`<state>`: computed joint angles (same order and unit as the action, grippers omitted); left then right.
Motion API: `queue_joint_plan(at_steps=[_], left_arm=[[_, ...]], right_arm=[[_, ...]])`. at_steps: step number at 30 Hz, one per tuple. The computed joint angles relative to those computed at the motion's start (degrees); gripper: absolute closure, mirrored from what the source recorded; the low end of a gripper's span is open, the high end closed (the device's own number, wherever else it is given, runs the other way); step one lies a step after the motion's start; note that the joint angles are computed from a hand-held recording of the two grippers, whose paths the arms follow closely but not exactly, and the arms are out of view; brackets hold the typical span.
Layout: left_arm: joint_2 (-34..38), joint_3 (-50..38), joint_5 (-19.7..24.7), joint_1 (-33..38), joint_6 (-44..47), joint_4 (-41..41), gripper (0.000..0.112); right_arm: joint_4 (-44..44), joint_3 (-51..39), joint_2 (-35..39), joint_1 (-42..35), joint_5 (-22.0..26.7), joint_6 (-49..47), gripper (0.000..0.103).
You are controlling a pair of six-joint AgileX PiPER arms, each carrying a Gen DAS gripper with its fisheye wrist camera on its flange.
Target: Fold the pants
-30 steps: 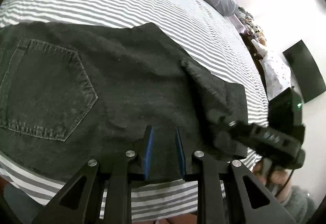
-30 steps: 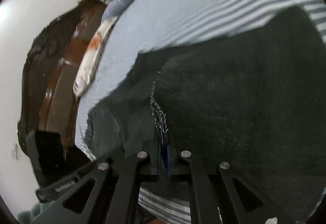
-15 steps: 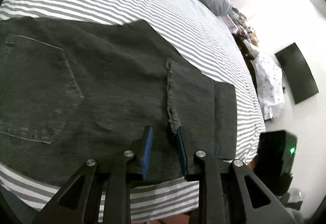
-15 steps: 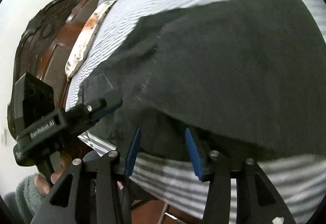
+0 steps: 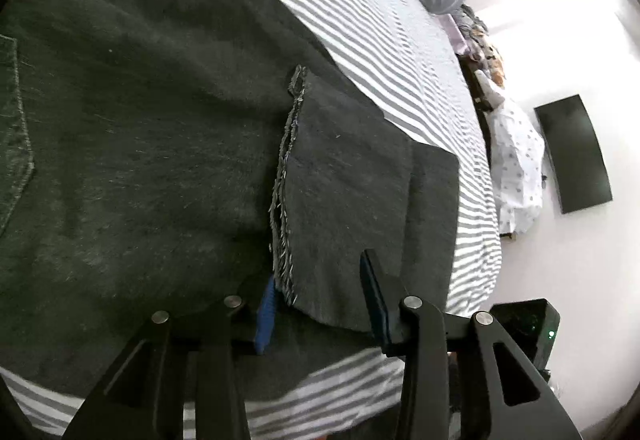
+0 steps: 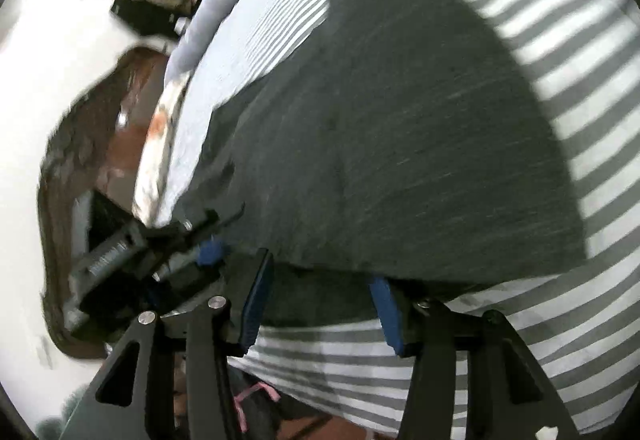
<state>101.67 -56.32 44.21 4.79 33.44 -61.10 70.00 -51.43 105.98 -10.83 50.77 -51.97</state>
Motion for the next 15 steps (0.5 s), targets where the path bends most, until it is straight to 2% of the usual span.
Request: queue_joint_plan(at_steps=[1,2,3,4,5,9,11,12,15], left_arm=[[-0.14,0.31,-0.62,-0.32,0.32,-0.38,0.073],[-0.42,0.52,-1.35,-0.73,0.33,-0.25,0.078],[-0.79,0.81,-2.12,-1.10,0.18,0.18,0.086],[-1.19,0.99,-2.85,-1.49,-0.20,0.97,0.099],[-1.23,0.66,-3.22,-1.81,-1.32,2.45,0.106],[-2.54,1.13,-3.53,-1.45,-1.30,2.07,0.108],[-3.79,1.45,-4.26,-1.79,-1.34,2.63,0.108],[-4.71,1.51,-4.67,-2.13,-1.65,3.45,0.108],[-6.71,1.19,-5.04,-2.81,-3.04,6.09,0.108]], right_arm=[[0.85,0.19,0.15,-1.24,0.03,0.10,0.057],[2.09,0.42,0.39,-2.60,0.53,-0.50,0.057],[2.54,0.35,0.70,-3.92,0.85,-0.54,0.057],[2.56,0.20,0.91,-5.07,0.67,-0.44,0.057],[2.85,0.12,1.08,-6.27,0.88,-0.58,0.057],[4.70,-0.46,2.83,-11.10,3.93,0.92,0.059],[4.67,-0.60,3.18,-11.56,4.34,2.63,0.074],[2.65,-1.18,3.10,-11.26,3.52,4.37,0.089],[0.37,-1.42,2.17,-9.74,2.47,5.35,0.093]])
